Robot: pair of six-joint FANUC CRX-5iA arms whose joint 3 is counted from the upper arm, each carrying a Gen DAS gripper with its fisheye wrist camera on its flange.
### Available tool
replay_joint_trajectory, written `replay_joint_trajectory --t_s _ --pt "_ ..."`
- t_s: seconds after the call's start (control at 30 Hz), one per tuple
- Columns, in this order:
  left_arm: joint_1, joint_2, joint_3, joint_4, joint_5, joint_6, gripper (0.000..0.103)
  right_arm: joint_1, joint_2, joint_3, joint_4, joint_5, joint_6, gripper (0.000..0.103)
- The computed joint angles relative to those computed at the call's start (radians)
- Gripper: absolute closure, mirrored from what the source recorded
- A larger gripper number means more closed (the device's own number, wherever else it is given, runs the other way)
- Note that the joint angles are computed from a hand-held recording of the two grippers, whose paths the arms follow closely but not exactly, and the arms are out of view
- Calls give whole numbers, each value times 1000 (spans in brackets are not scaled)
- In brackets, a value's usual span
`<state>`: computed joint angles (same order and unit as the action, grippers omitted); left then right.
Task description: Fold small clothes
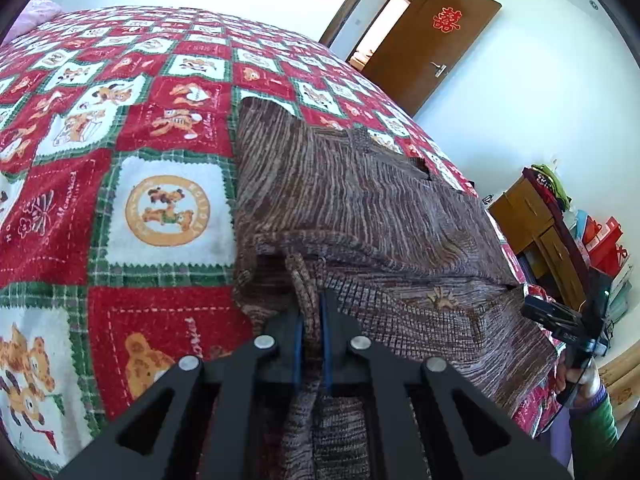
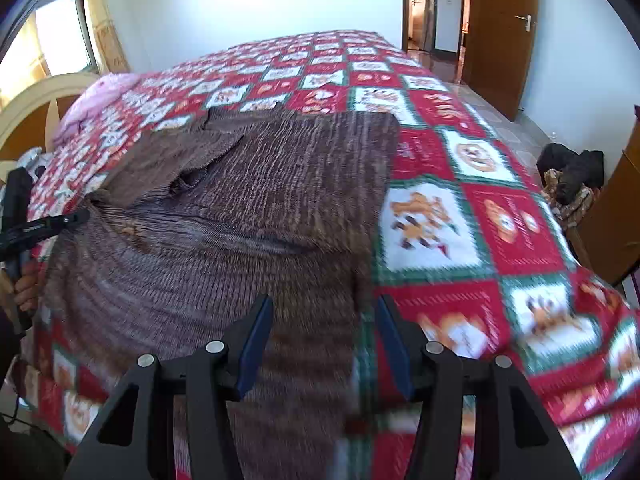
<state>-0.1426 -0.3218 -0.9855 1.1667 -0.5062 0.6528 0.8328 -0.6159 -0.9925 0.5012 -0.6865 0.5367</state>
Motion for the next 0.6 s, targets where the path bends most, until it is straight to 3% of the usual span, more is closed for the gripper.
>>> replay_joint_trajectory --t_s 0.03,0.1,0.2,0.33,0.43,0.53,0.6 --pt "-1 1 1 -4 2 1 95 -4 36 11 -4 13 8 49" --pt "1 -2 8 -38 6 13 95 23 60 1 66 5 -40 72" --pt "-1 -9 14 -79 18 23 95 75 44 -8 132 -61 -124 89" --pt "-16 -39 -3 -81 52 9 95 141 -69 -48 193 -133 -278 94" --pt "-7 -88 -16 -92 36 11 95 229 -191 -75 218 -218 -397 98" --pt "-5 -140 -34 -79 30 -13 96 330 -235 -88 266 -323 -478 98" --pt "-9 -156 -40 -58 29 -22 96 348 -228 -91 282 -338 -505 98"
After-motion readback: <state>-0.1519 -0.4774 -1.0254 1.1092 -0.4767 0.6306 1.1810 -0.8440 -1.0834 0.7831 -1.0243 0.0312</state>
